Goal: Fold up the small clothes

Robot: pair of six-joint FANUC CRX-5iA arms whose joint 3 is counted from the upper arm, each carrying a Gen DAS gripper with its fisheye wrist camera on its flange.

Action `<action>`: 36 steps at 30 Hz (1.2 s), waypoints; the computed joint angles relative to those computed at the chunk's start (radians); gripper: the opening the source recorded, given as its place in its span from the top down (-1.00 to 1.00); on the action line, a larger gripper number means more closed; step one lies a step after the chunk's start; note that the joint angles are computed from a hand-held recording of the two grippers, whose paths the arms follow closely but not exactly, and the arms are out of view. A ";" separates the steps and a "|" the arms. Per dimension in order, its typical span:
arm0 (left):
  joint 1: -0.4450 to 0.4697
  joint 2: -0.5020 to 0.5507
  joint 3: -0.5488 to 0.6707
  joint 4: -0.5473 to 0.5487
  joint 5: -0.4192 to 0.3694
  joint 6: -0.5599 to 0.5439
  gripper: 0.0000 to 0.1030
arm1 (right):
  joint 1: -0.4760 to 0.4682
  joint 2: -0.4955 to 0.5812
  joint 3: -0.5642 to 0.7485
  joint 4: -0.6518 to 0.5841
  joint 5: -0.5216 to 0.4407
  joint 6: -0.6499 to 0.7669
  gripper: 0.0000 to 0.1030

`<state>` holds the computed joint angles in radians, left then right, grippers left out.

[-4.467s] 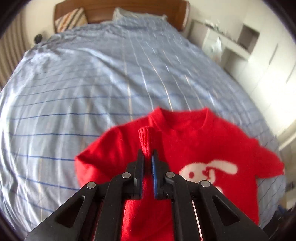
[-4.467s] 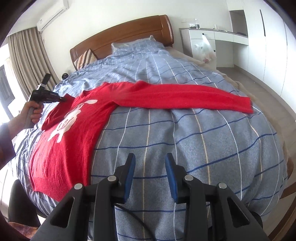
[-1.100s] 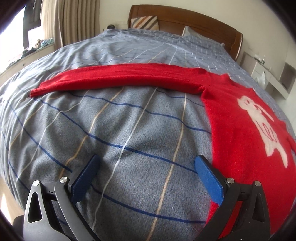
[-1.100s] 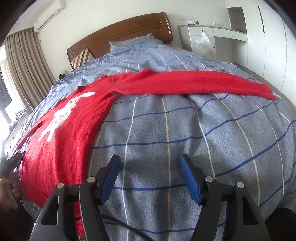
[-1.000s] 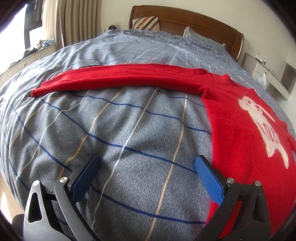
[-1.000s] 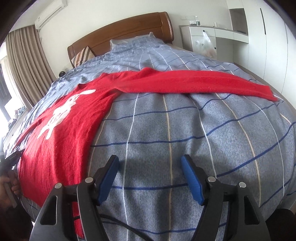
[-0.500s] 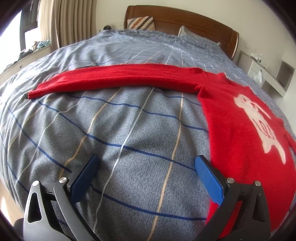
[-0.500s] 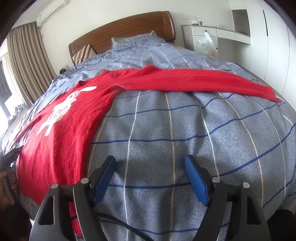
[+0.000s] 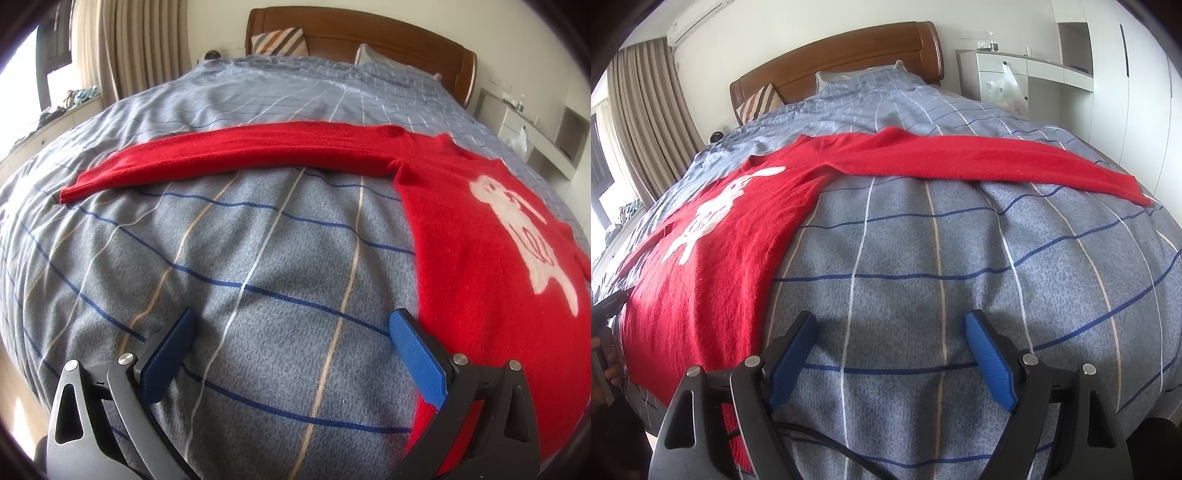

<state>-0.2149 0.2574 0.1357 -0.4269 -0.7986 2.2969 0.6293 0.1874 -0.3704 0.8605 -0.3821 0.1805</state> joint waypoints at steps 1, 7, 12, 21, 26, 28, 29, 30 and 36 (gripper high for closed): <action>-0.003 0.001 0.003 -0.007 -0.005 0.004 -0.99 | 0.000 0.000 0.000 0.000 0.000 0.000 -0.60; -0.004 -0.001 0.001 -0.012 -0.006 0.000 -0.99 | 0.001 0.000 0.001 -0.002 -0.001 0.002 -0.61; -0.001 -0.006 -0.004 -0.006 0.000 -0.004 -0.99 | 0.001 0.000 0.001 -0.002 -0.001 0.002 -0.61; -0.002 -0.035 -0.034 -0.009 0.049 0.004 -0.99 | 0.002 0.000 0.002 -0.004 -0.002 0.005 -0.63; -0.039 -0.048 -0.024 -0.107 0.047 0.068 -0.99 | 0.002 0.000 0.002 -0.004 -0.003 0.005 -0.64; -0.057 -0.051 -0.017 -0.155 0.040 0.096 -0.99 | 0.002 0.000 0.003 -0.006 -0.004 0.007 -0.64; -0.066 -0.052 -0.014 -0.178 0.036 0.109 -0.99 | 0.002 0.000 0.003 -0.006 -0.004 0.007 -0.65; -0.072 -0.053 -0.011 -0.195 0.035 0.117 -0.99 | 0.003 0.001 0.003 -0.007 -0.005 0.008 -0.65; -0.086 -0.047 0.001 -0.225 0.029 0.115 -0.99 | 0.003 0.001 0.004 -0.008 -0.005 0.009 -0.65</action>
<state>-0.3005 0.2105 0.1365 -0.6519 -0.7700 2.4122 0.6323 0.1880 -0.3666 0.8528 -0.3874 0.1894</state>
